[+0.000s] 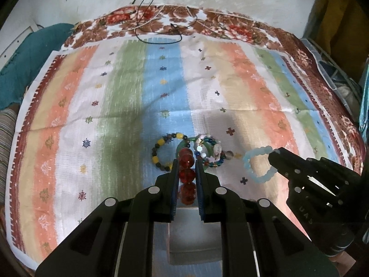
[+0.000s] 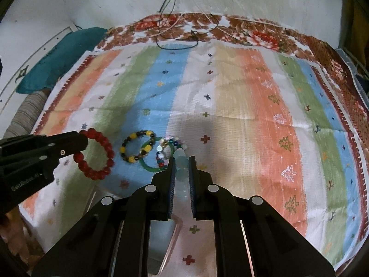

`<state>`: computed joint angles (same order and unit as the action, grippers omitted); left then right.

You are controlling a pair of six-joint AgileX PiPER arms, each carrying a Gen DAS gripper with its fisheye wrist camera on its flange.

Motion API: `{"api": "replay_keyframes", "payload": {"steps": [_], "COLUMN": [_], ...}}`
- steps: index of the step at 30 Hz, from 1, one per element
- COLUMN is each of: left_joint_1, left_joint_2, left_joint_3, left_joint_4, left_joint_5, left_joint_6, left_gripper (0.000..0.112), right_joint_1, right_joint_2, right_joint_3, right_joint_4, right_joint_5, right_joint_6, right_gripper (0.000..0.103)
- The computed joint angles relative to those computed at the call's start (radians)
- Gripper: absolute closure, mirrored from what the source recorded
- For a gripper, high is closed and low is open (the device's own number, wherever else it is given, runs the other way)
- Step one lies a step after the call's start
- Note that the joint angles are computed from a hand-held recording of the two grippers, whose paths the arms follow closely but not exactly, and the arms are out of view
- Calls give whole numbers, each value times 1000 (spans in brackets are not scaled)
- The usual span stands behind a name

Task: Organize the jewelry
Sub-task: 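Lift both held bracelets and carry them back over the silver tin, then open both tools to drop the bracelets into the tin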

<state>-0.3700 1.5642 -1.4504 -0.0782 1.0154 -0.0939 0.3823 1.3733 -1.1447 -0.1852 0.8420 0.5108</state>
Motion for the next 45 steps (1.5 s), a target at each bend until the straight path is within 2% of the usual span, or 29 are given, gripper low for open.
{"api": "replay_keyframes", "payload": {"steps": [13, 34, 42, 45], "left_joint_1": [-32, -39, -35, -27], "left_joint_2": [-133, -333, -344, -335], "left_joint_3": [85, 242, 257, 250], "left_joint_4": [2, -35, -40, -28], "left_joint_5": [-11, -13, 2, 3], "left_joint_6": [6, 16, 8, -12], "left_gripper": [99, 99, 99, 97], "right_joint_1": [94, 326, 336, 342], "right_joint_2": [-90, -233, -239, -229], "right_joint_3": [37, 117, 129, 125], "right_joint_4": [-74, -233, -212, -242], "right_joint_5": [22, 96, 93, 107], "right_joint_6": [117, 357, 371, 400], "right_gripper": [91, 91, 91, 87]}}
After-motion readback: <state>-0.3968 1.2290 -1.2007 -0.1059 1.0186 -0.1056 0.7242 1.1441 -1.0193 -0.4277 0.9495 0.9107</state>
